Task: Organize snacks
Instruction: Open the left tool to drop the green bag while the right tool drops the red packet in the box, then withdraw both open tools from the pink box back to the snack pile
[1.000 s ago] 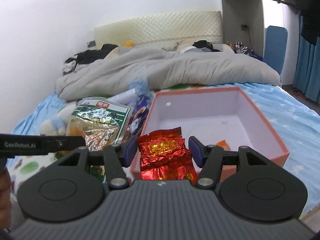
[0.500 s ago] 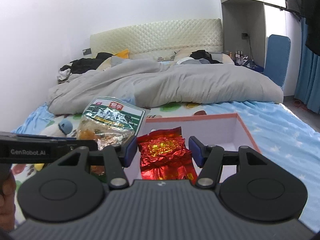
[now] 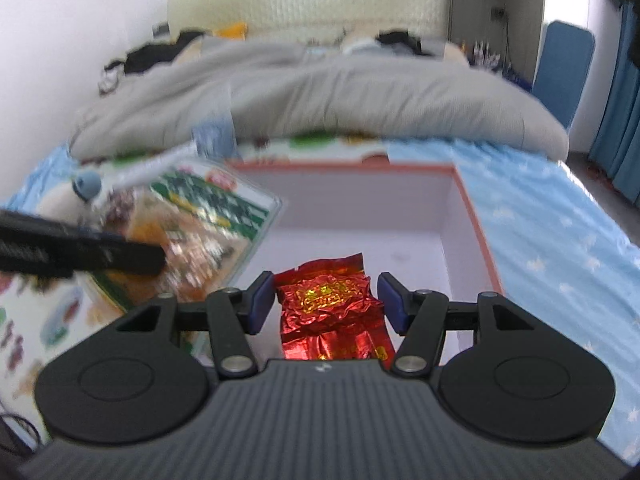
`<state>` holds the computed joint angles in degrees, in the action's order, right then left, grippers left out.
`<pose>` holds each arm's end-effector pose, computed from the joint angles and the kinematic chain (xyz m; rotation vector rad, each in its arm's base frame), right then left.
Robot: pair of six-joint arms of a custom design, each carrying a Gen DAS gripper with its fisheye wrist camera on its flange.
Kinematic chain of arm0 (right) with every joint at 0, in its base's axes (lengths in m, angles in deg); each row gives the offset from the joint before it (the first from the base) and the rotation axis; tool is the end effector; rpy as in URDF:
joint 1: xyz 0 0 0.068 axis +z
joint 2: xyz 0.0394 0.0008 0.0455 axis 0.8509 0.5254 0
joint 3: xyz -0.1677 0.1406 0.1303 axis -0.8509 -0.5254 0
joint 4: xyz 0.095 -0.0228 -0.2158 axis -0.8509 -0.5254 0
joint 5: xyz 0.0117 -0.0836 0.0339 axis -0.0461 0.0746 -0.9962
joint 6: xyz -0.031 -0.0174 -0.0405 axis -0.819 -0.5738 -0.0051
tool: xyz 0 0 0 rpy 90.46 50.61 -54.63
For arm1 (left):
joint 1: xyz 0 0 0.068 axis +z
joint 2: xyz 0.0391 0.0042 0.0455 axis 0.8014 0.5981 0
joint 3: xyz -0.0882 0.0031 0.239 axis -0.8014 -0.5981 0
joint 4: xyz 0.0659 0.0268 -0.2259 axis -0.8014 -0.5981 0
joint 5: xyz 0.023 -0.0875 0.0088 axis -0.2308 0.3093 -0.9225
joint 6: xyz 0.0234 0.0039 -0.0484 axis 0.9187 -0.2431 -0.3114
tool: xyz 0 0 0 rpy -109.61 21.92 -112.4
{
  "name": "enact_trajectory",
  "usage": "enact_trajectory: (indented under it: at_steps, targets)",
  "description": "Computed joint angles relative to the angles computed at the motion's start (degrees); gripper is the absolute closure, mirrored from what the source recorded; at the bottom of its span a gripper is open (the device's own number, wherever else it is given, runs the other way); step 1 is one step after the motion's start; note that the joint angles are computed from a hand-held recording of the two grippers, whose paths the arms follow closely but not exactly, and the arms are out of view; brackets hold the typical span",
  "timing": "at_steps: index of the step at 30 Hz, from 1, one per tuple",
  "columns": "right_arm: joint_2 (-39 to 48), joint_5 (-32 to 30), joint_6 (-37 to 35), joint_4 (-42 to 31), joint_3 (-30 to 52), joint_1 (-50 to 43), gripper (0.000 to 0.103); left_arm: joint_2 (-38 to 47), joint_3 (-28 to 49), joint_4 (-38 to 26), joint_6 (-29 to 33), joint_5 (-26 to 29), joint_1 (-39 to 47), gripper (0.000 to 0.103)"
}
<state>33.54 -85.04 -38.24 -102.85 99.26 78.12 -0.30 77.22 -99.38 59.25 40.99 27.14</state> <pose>0.2123 0.0754 0.2378 -0.2605 2.2998 0.1988 0.2375 -0.1198 0.2441 0.1388 2.3981 -0.4976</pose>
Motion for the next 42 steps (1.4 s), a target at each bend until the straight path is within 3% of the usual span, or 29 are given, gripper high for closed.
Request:
enact_trajectory:
  at_steps: [4, 6, 8, 9, 21, 33, 42]
  targets:
    - [-0.7, -4.1, 0.2, -0.8, -1.2, -3.3, 0.041, 1.2, 0.0, 1.1, -0.4, 0.4, -0.8, 0.072]
    - [-0.6, -5.2, -0.4, -1.4, -0.8, -4.1, 0.037, 1.9, 1.3, -0.3, -0.8, -2.0, -1.6, 0.060]
    - [-0.7, -6.7, -0.3, -1.4, -0.4, -5.1, 0.023, 1.1, 1.0, -0.4, -1.5, -3.6, -1.9, 0.043]
    - [-1.1, -8.0, -0.1, -1.2, -0.5, -5.9, 0.018, 0.4, 0.6, -0.1, -1.3, -3.6, -1.8, 0.041]
    - [-10.4, -7.9, 3.6, -1.8, -2.9, -5.1, 0.018, -9.3, -2.0, -2.5, -1.2, -6.8, -4.3, 0.040]
    - [-18.0, 5.4, 10.0, -3.1, -6.1, 8.1, 0.018, -22.9, -7.4, -8.4, -1.1, -12.3, -5.1, 0.038]
    - [-20.0, 16.6, 14.4, -4.1, -6.8, 18.9, 0.018, -30.4, -10.8, -10.2, 0.4, -12.4, -3.6, 0.037]
